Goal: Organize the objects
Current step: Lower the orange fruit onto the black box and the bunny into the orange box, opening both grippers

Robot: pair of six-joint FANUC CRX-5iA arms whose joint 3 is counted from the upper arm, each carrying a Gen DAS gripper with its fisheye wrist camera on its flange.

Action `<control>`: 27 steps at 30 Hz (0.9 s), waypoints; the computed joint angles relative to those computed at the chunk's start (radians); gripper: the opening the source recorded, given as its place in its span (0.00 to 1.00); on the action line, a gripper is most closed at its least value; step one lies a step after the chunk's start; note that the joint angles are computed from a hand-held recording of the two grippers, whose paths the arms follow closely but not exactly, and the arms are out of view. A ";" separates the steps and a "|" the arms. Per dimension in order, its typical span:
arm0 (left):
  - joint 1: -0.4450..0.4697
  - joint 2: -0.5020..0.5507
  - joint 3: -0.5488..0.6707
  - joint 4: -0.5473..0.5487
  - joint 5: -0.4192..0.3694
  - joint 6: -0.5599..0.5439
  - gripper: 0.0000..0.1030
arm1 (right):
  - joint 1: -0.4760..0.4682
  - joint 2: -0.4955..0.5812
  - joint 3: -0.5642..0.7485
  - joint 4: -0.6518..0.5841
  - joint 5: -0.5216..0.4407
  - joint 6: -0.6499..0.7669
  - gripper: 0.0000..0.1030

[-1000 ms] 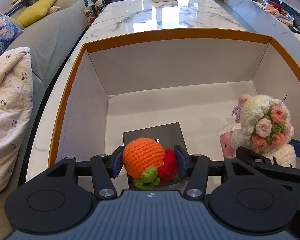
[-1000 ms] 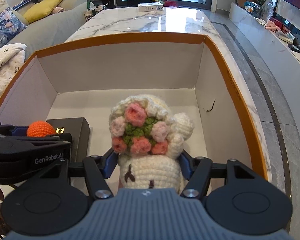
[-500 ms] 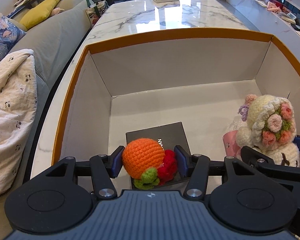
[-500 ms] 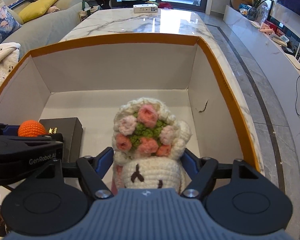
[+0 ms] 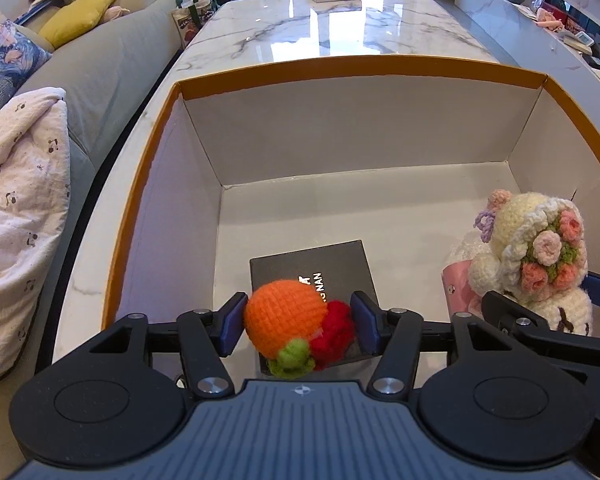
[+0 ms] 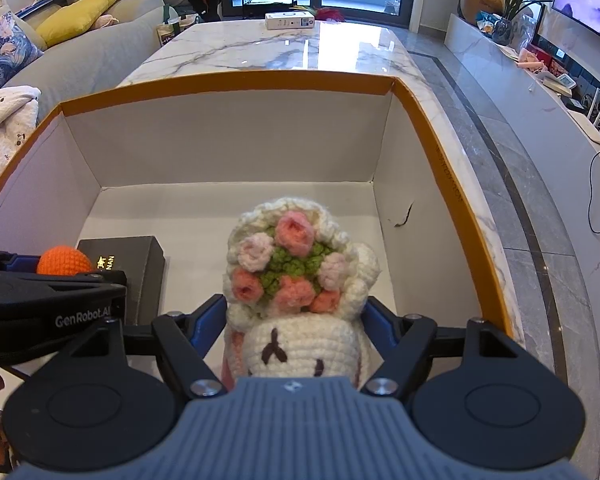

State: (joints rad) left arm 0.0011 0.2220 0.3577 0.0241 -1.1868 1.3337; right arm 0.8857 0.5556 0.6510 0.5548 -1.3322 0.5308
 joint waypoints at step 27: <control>0.044 -0.038 -0.052 0.140 0.044 -0.074 0.83 | 0.028 -0.064 -0.101 0.153 0.008 -0.063 0.82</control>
